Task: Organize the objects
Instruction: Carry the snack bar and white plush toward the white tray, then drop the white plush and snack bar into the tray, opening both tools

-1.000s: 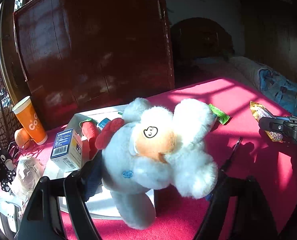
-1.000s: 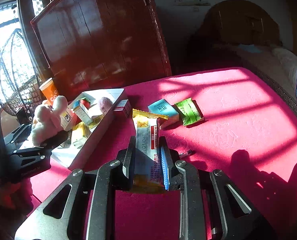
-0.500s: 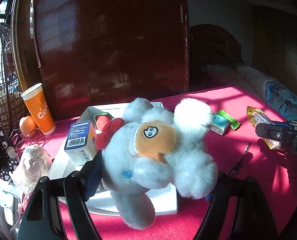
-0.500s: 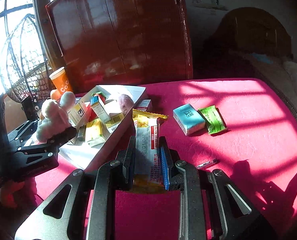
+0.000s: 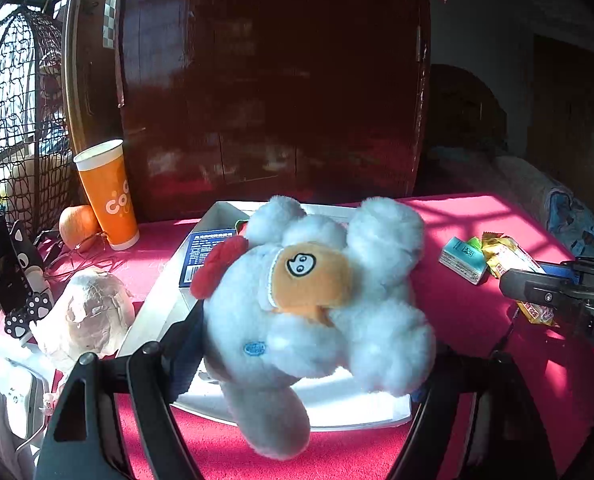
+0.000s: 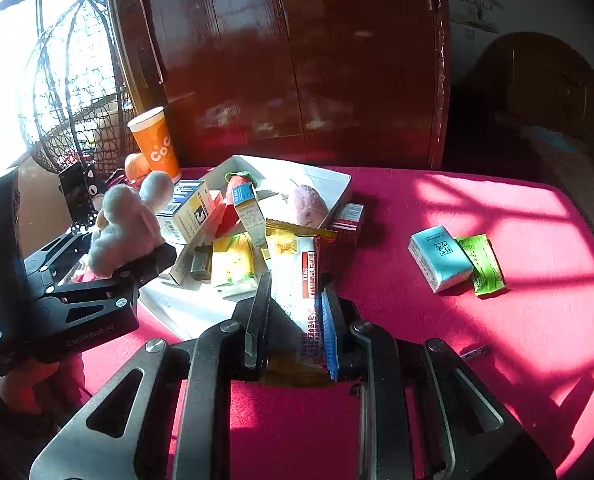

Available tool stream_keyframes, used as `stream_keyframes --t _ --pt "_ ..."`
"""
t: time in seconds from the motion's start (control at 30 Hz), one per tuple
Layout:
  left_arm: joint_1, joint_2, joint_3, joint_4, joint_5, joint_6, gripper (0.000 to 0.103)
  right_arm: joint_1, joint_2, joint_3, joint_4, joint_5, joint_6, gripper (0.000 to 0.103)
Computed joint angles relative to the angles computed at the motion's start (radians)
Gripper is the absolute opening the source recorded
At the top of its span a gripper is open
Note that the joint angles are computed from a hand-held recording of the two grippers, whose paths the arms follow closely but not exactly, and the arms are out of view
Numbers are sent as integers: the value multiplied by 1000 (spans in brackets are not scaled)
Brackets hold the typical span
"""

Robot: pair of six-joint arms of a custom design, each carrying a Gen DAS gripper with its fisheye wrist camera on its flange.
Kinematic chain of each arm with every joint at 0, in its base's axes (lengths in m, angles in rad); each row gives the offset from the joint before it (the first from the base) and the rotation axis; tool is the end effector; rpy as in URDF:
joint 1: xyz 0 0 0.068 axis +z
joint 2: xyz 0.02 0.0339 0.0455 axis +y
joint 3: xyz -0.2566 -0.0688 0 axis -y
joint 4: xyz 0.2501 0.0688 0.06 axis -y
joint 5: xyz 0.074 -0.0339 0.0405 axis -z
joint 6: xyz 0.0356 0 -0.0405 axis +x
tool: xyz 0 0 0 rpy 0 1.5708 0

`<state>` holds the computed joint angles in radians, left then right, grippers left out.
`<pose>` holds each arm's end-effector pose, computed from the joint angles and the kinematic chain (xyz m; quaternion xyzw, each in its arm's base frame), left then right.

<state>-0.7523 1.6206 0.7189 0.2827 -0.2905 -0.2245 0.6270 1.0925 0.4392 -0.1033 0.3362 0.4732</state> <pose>0.2428 -0.2133 0.1481 0.1654 0.8664 -0.0991 0.4607 0.1812 0.1168 0.1631 -0.0035 0.9077 0.0731 0.4131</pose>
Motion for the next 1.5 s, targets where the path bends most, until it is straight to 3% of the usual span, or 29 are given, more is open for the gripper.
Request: stream_keyframes --t 0.13,0.33,0.53,0.67,0.87,0.9,0.93,0.97,1.03,1.07,1.5 --pt "101 -38 -21 1 63 -17 79 11 103 66 32 -16 -13 21" --pt "252 -15 53 -9 220 2 80 24 250 168 66 -54 -30 21" --pt "291 163 291 -115 313 19 80 1 449 298 104 -154 -22 21" --pt "281 296 459 -210 302 16 80 5 607 411 114 -162 -7 21" --pt "283 350 503 -211 279 -32 87 14 754 518 116 -124 2 22" --pt "282 352 505 -214 257 -35 91 12 762 520 126 -123 1 23" --pt "279 351 502 -210 232 -38 102 17 770 527 120 -103 -3 36" --pt "276 339 486 -191 204 -42 103 22 775 534 111 -78 -9 66" --pt "269 318 460 -164 151 -41 103 27 768 517 134 -45 -9 97" --pt "267 307 448 -152 132 -40 103 27 755 496 154 -33 -4 100" --pt "187 174 344 -81 95 -66 103 7 610 299 273 -11 78 101"
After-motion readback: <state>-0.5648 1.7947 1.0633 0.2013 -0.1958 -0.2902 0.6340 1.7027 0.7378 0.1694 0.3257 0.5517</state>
